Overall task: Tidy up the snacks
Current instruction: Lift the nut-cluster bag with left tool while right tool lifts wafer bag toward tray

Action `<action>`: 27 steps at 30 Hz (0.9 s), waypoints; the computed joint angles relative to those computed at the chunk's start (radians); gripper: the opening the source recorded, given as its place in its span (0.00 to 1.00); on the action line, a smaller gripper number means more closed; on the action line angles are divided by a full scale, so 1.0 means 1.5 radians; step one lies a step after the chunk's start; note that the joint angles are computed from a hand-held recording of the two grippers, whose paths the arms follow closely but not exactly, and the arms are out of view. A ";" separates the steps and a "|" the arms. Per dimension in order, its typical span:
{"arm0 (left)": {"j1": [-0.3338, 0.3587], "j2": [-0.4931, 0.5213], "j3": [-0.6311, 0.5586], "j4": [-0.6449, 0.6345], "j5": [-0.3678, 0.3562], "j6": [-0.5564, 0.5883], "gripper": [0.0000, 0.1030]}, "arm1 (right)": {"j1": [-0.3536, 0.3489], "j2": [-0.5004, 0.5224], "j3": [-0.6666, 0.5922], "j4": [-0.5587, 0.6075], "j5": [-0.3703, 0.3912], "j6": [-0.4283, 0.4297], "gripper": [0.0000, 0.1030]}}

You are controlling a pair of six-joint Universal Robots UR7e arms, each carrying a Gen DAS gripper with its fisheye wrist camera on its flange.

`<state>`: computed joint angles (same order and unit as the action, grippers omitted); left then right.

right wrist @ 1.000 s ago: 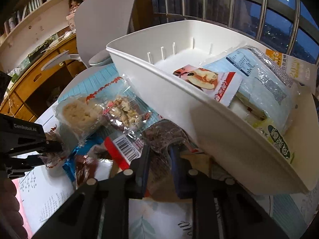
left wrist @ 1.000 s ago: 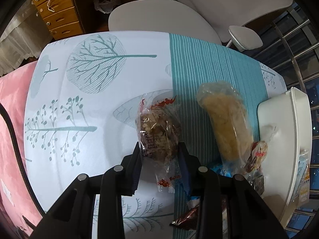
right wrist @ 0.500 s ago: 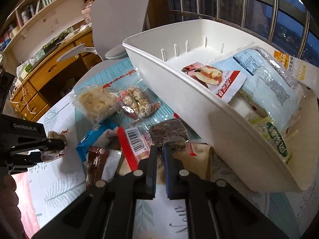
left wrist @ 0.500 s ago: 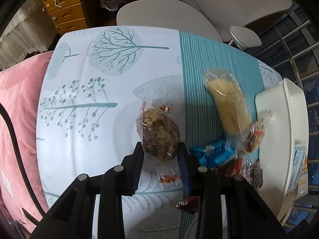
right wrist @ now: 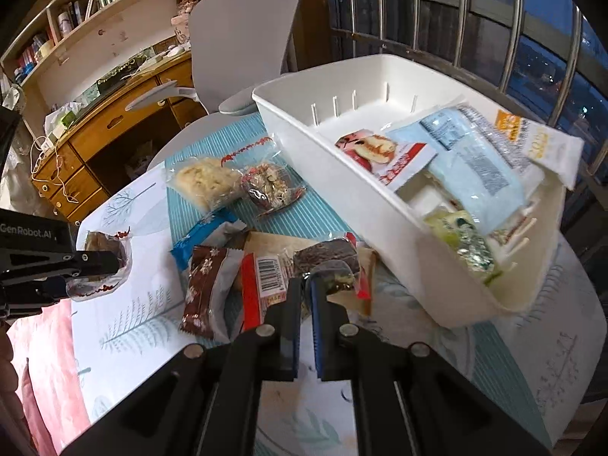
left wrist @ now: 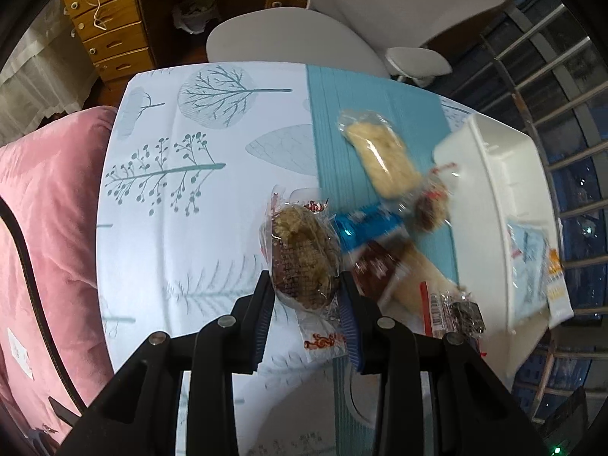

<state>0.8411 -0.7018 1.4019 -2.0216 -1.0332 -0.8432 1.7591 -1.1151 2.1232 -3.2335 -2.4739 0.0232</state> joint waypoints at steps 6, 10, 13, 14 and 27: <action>-0.037 -0.038 0.031 -0.005 -0.024 -0.005 0.31 | 0.032 -0.052 0.023 0.028 -0.008 0.022 0.04; -0.068 -0.063 0.055 -0.020 -0.034 0.010 0.31 | 0.064 -0.083 0.037 0.034 -0.027 0.017 0.04; -0.087 -0.073 0.064 -0.022 -0.041 0.005 0.31 | 0.086 -0.103 0.047 0.032 -0.038 0.007 0.04; -0.093 -0.076 0.065 -0.017 -0.044 -0.003 0.31 | 0.094 -0.112 0.051 0.031 -0.043 0.001 0.04; -0.162 -0.067 0.088 -0.060 -0.043 -0.075 0.31 | 0.101 -0.239 0.065 0.079 -0.013 -0.091 0.04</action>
